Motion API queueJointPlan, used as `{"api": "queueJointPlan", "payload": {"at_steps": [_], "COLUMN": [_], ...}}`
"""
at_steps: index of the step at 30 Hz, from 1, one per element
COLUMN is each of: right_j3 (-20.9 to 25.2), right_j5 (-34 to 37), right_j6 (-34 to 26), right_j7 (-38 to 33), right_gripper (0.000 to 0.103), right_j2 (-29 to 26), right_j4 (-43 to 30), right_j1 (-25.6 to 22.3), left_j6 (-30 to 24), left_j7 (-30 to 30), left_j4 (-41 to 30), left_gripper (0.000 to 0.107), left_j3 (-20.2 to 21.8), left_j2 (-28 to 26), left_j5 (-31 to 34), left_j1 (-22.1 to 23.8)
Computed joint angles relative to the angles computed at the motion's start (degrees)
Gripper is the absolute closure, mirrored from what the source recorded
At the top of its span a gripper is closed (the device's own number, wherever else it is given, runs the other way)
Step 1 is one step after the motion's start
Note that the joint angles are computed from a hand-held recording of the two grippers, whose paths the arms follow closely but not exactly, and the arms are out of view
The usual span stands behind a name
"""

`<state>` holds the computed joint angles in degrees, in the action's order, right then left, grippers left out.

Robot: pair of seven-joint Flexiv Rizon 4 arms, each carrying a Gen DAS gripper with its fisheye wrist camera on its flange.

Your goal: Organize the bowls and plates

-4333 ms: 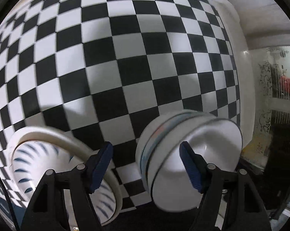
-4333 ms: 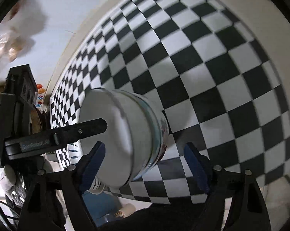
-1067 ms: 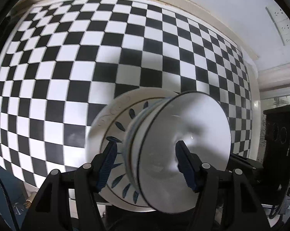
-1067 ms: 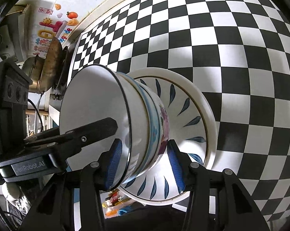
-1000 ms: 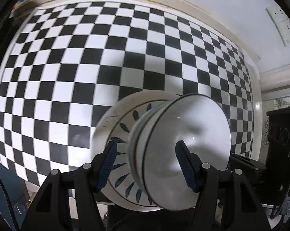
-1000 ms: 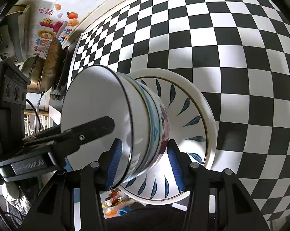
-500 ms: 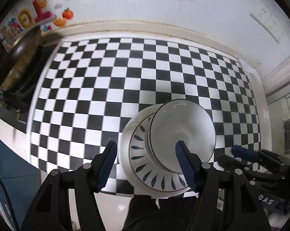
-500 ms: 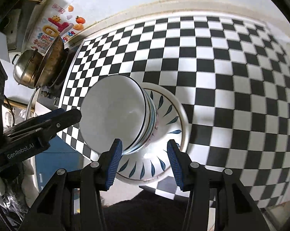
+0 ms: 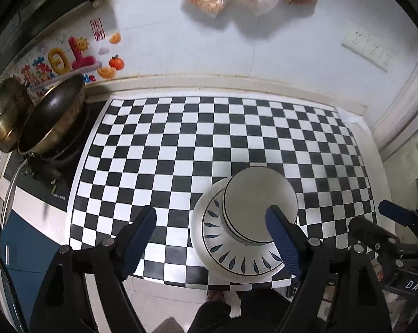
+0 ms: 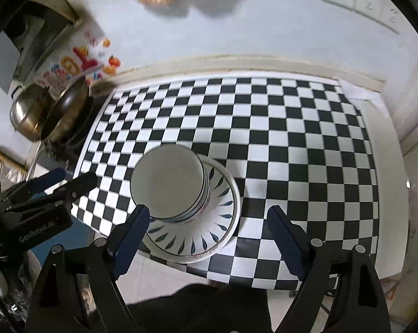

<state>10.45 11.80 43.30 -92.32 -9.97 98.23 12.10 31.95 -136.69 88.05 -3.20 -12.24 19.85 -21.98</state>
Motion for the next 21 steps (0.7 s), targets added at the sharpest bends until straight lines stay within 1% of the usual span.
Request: {"api": "queueJointPlan", "payload": {"at_steps": [4, 8, 11, 16, 21], "right_j3": [0.0, 0.1, 0.2, 0.8, 1.0], "right_j5": [-2.1, -4.1, -5.9, -8.9, -9.6], "right_j6": [3.0, 5.6, 7.1, 9.0, 8.2], "right_j7": [3.6, 8.0, 10.9, 14.4, 14.7], "right_gripper": [0.011, 0.01, 0.01, 0.01, 0.01], "right_j2": [2.8, 7.3, 11.1, 19.4, 28.8], "right_j4": [2.6, 6.0, 8.7, 14.0, 18.5], "right_j1": [0.7, 1.2, 1.6, 2.2, 3.0], "left_j6": [1.3, 0.6, -1.2, -4.2, -8.2], "left_j7": [0.3, 0.1, -1.0, -4.7, -8.9], "left_j4": [1.1, 2.2, 2.6, 4.0, 4.5], "left_gripper": [0.022, 0.022, 0.022, 0.022, 0.022], "left_j3": [-0.1, -0.9, -2.1, -5.2, -9.3], "left_j2": [2.0, 5.4, 8.3, 13.8, 18.2], "left_j5": [0.8, 3.0, 5.5, 8.8, 12.1], "left_j1": [-0.2, -0.8, -1.3, -1.5, -1.5]}}
